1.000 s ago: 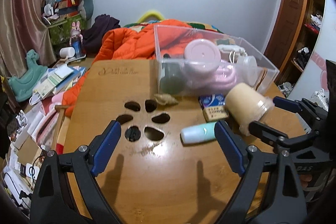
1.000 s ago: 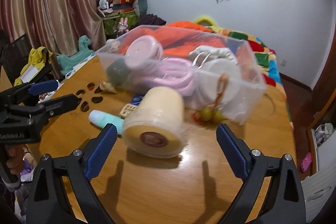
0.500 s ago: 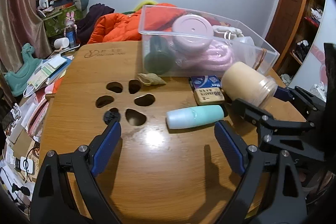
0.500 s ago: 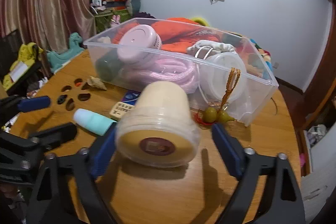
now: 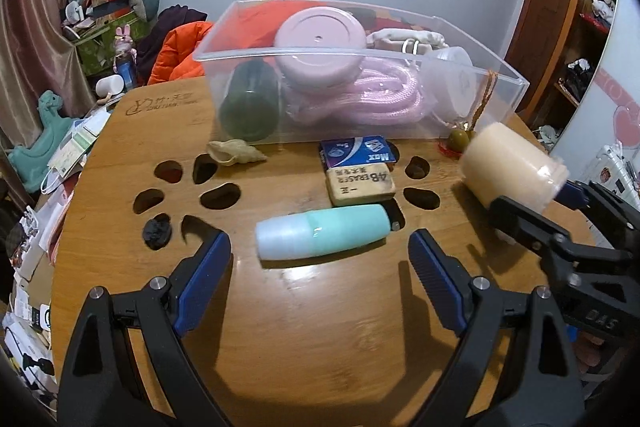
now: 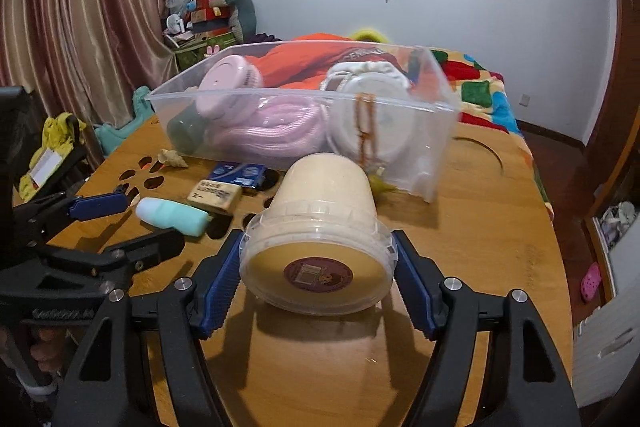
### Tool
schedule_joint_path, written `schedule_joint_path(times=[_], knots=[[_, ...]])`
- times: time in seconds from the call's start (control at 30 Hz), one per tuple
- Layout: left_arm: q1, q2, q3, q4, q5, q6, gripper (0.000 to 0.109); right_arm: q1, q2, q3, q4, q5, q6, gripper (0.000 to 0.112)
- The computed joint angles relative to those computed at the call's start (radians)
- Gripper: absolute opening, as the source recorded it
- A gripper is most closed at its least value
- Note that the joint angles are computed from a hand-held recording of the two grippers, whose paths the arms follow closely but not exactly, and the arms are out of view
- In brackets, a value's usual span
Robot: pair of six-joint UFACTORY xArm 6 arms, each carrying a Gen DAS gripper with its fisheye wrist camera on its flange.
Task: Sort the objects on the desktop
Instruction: 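Grasp the beige cylindrical jar with the right tool while the left tool grasps the mint-green bottle, then lift the mint-green bottle with the left tool while the right tool carries the beige jar over the box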
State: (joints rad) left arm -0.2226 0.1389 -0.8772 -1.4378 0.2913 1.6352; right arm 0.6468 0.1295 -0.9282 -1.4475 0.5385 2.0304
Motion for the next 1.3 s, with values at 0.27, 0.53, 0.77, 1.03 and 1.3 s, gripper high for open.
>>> schedule_joint_path(times=[0.27,0.53,0.77,1.03,1.3], knots=[[-0.056,0.036,-0.027,-0.019,-0.091,-0.052,0.091,-0.019,-0.052,0.068,-0.075,-0.015,0.105,0.068],[-0.086,0.05,-0.052,-0.265,-0.178,0.181,0.073,-0.012,-0.056,0.074,-0.096,-0.005,0.125,0.068],[-0.069,0.035,-0.036,-0.271,-0.149,0.194,0.073,-0.025,-0.083,0.085,-0.12,-0.025,0.162,0.068],[-0.023,-0.035,0.001,-0.305,-0.085,0.233,0.073,-0.024,-0.115,0.086,-0.111,-0.019,0.151,0.068],[0.009,-0.103,0.019,-0.338,-0.04,0.27,0.073,-0.009,-0.105,0.061,-0.066,-0.002,0.103,0.068]])
